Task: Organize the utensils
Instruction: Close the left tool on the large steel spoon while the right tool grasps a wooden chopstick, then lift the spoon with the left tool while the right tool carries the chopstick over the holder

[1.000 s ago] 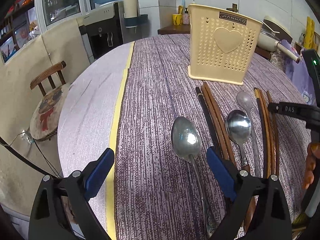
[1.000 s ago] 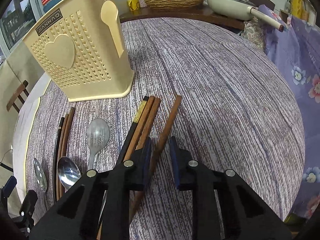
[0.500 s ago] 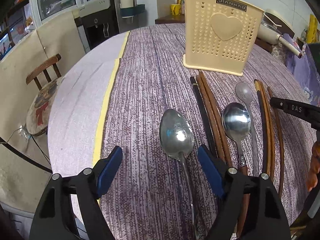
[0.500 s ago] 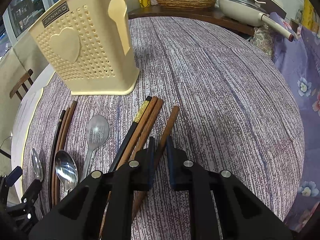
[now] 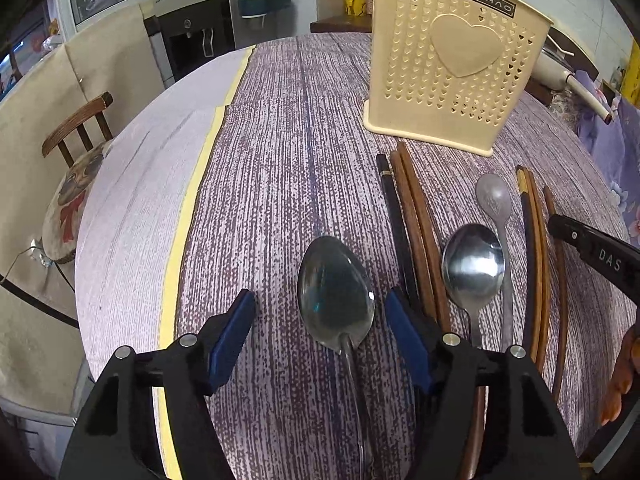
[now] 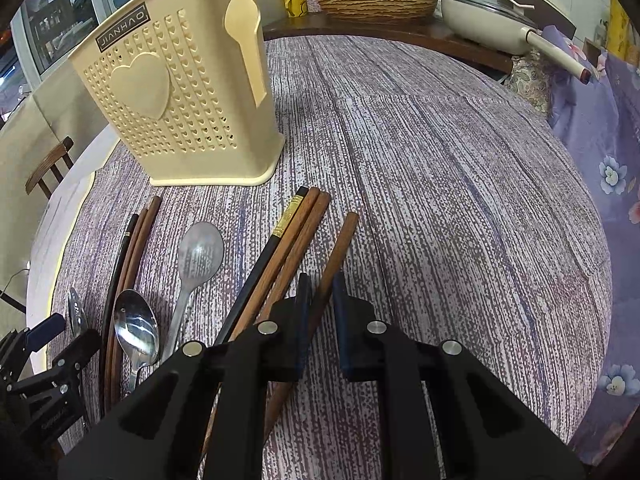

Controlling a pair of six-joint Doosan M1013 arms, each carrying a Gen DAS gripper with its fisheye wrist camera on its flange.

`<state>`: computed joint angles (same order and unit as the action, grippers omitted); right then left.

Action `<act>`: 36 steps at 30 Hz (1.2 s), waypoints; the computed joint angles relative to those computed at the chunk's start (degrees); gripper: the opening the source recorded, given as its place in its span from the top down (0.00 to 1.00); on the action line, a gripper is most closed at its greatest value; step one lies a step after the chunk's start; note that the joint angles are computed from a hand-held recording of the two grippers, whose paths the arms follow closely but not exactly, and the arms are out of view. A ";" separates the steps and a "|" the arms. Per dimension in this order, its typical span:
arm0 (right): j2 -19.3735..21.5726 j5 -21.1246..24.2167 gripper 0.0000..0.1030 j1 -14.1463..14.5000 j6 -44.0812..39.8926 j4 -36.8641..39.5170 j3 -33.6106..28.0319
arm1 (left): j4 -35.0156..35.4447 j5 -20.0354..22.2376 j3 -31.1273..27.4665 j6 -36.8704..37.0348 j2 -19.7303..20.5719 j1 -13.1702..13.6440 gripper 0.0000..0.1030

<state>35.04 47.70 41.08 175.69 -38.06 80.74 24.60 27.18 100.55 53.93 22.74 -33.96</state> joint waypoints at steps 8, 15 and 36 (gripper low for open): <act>0.01 -0.09 0.88 -0.06 0.04 0.23 -0.04 | -0.83 1.00 -1.70 0.72 0.97 0.25 0.36; 0.17 -0.17 0.88 -0.30 -0.15 0.62 -0.38 | -2.03 1.20 -2.35 1.65 1.12 0.50 0.62; -2.96 -4.80 0.92 -0.57 8.34 -5.65 2.70 | -5.54 -4.93 -2.34 7.03 -0.96 1.04 0.66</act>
<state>32.07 42.90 40.51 184.03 -43.72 83.44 19.07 22.25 98.21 60.97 21.78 -32.92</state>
